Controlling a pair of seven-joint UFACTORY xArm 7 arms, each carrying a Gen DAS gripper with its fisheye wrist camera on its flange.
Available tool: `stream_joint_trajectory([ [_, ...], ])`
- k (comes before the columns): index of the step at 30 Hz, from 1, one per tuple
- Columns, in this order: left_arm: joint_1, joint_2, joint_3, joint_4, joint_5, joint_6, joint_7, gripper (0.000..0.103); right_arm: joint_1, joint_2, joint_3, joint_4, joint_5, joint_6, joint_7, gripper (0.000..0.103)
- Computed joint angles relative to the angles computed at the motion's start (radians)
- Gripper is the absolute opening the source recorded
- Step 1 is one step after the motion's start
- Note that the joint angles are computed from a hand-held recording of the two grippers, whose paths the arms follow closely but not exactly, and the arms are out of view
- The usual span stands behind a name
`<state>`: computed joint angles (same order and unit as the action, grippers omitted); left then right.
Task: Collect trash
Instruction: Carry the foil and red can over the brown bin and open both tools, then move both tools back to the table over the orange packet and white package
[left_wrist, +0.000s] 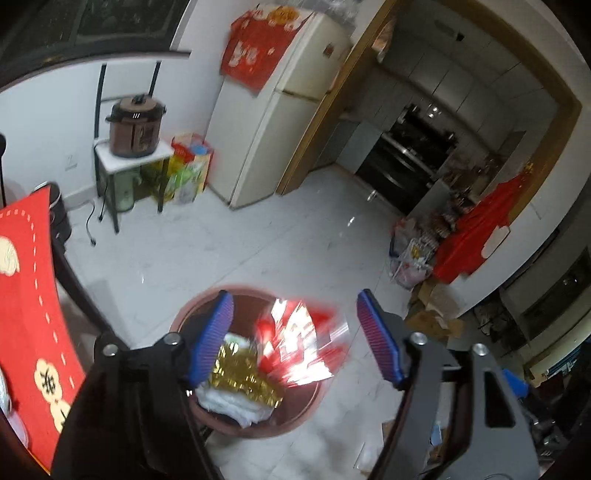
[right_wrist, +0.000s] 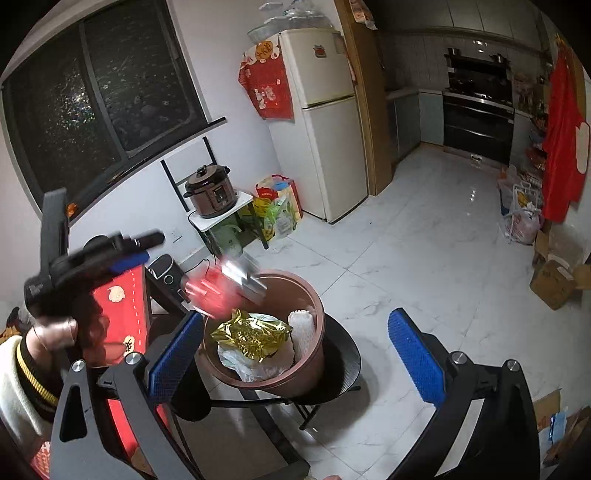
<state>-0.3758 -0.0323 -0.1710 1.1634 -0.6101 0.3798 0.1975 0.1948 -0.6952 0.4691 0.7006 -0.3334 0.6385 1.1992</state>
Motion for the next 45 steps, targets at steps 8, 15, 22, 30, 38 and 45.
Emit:
stream_joint_trajectory([
  [8,0.015,-0.132,0.057,-0.098,-0.015,-0.015,0.02,0.091,-0.016,0.073,0.012,0.035,-0.019,-0.089,0.005,0.098],
  [15,0.083,-0.355,0.153,-0.261,0.102,0.016,-0.01,0.097,-0.035,0.215,0.06,0.146,-0.087,-0.159,0.034,0.098],
  [22,0.288,-0.617,0.281,-0.401,0.292,0.147,-0.055,0.097,0.001,0.418,0.111,0.305,-0.22,-0.186,0.112,0.098],
  [30,0.548,-0.805,0.436,-0.497,0.439,0.297,-0.041,0.097,0.125,0.748,0.157,0.599,-0.419,-0.091,0.178,0.098],
  [38,0.686,-0.875,0.539,-0.604,0.487,0.387,0.061,0.096,0.366,1.084,0.109,0.97,-0.466,0.059,0.096,0.098],
  [45,0.719,-0.848,0.61,-0.642,0.45,0.417,0.212,0.096,0.592,1.378,0.041,1.347,-0.379,0.225,0.008,0.098],
])
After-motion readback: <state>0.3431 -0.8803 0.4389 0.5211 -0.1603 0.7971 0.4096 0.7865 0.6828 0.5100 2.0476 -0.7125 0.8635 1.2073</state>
